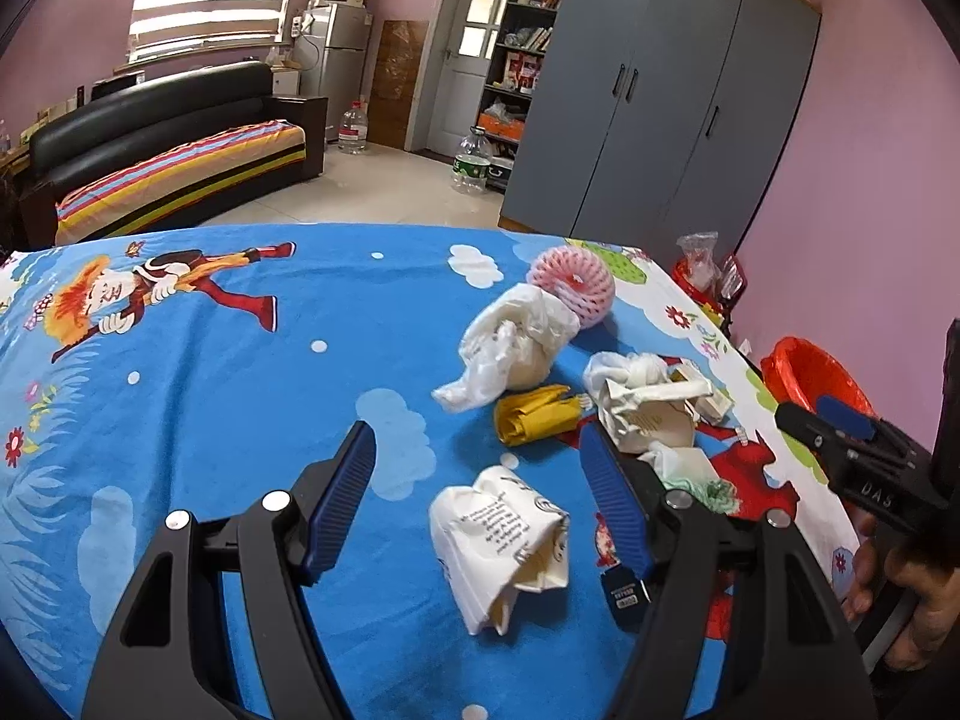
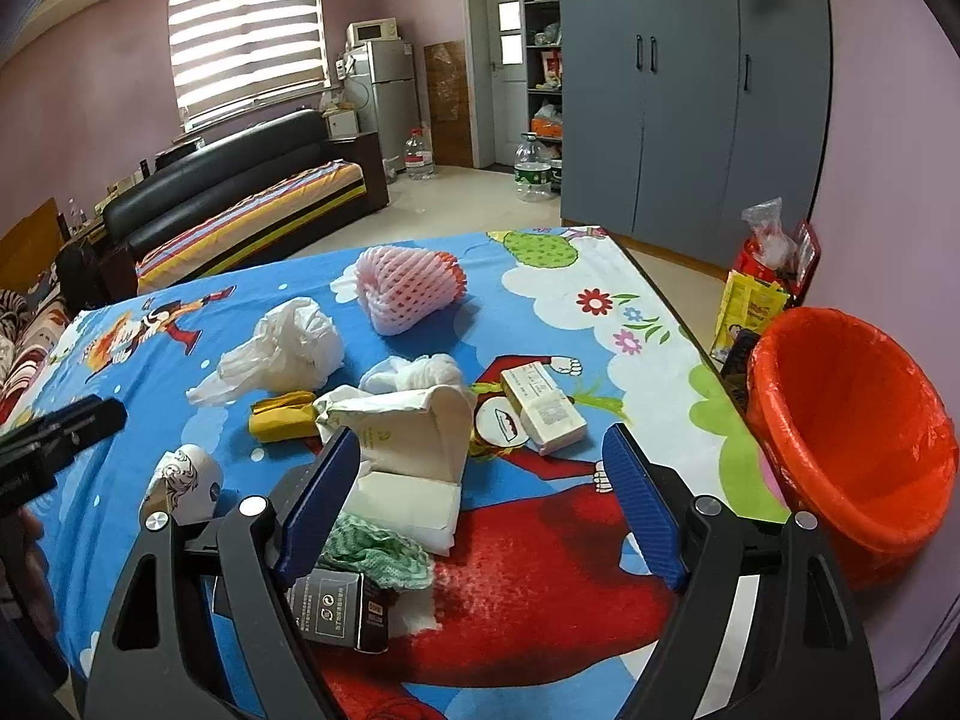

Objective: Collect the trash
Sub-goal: 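Move both open tools back over the remaining trash on the bed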

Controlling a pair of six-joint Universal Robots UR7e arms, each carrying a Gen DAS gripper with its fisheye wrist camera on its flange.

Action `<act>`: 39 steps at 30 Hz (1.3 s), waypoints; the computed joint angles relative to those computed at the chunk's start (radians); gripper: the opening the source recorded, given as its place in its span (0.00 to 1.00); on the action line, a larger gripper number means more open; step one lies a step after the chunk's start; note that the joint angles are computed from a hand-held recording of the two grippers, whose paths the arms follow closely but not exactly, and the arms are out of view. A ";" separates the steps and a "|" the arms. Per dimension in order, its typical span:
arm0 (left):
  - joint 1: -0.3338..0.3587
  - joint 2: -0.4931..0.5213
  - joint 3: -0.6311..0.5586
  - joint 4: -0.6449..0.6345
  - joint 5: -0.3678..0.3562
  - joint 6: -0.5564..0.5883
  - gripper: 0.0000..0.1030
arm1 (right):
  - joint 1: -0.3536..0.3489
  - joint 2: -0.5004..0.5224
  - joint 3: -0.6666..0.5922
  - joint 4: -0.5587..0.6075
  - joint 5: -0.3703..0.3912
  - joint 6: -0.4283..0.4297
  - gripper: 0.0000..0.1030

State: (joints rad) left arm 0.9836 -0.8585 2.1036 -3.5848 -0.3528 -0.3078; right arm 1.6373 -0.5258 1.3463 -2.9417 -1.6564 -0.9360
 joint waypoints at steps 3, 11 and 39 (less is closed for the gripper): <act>0.002 -0.005 0.001 -0.002 0.000 0.004 0.66 | 0.001 0.007 -0.008 0.003 -0.004 0.005 0.76; 0.017 -0.012 -0.019 -0.041 -0.023 0.076 0.65 | 0.011 0.033 -0.040 0.017 -0.018 0.010 0.76; 0.064 -0.042 -0.079 0.060 -0.066 0.133 0.66 | 0.021 0.072 -0.107 0.058 -0.014 0.028 0.78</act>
